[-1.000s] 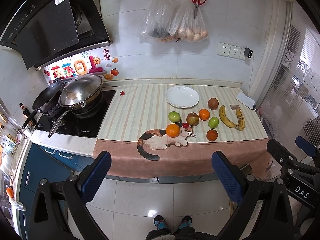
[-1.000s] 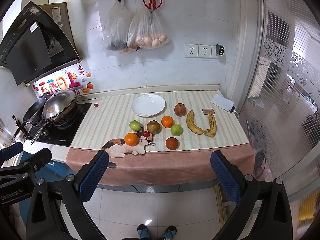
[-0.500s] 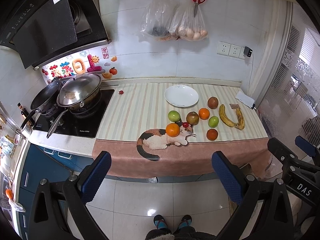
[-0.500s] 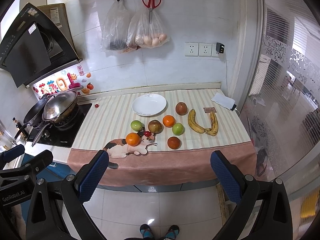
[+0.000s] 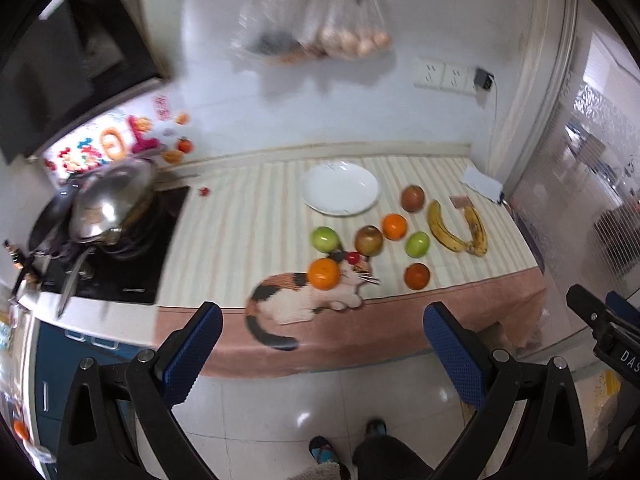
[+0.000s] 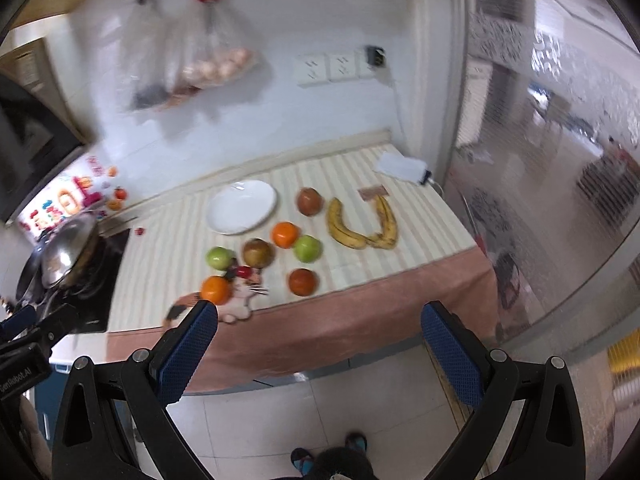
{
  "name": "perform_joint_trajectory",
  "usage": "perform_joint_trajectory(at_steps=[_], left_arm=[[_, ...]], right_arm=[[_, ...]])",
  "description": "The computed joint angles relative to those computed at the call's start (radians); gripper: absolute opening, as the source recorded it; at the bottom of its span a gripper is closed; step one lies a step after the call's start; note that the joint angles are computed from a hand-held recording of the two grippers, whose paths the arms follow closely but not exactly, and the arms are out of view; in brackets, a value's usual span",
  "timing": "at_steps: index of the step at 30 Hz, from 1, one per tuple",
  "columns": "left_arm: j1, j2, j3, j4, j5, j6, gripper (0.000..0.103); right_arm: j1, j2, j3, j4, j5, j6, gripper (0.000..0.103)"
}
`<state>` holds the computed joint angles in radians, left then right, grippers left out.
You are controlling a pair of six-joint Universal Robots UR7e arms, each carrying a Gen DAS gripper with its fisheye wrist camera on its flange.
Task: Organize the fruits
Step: 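Reach both grippers to the two bananas and close on them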
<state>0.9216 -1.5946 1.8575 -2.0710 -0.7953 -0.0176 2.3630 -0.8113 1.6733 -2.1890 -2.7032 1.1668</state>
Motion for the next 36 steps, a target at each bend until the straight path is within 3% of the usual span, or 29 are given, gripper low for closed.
perform_joint_trajectory(at_steps=[5, 11, 14, 21, 25, 30, 36], left_arm=[[0.045, 0.175, -0.095, 0.026, -0.093, -0.021, 0.103], [0.068, 0.473, -0.281, 0.041, -0.113, -0.042, 0.1], [0.084, 0.664, -0.45, 0.114, -0.114, -0.085, 0.096], [0.122, 1.023, -0.849, 0.361, -0.148, -0.169, 0.071], [0.127, 1.176, -1.029, 0.487, -0.138, -0.2, 0.071], [0.142, 1.353, -1.269, 0.679, -0.113, -0.231, 0.07], [0.145, 1.445, -1.371, 0.795, -0.041, -0.242, 0.07]], right_arm=[[-0.126, -0.06, 0.101, -0.193, 0.024, -0.127, 0.103], [-0.367, -0.102, 0.164, -0.543, 0.123, -0.456, 0.103], [-0.488, -0.104, 0.132, -0.616, 0.207, -0.591, 0.103], [-0.7, -0.062, -0.014, -0.541, 0.358, -0.724, 0.097], [-0.787, -0.014, -0.102, -0.462, 0.442, -0.761, 0.085], [-0.844, 0.04, -0.17, -0.401, 0.514, -0.773, 0.074], [-0.866, 0.096, -0.223, -0.36, 0.558, -0.803, 0.065]])
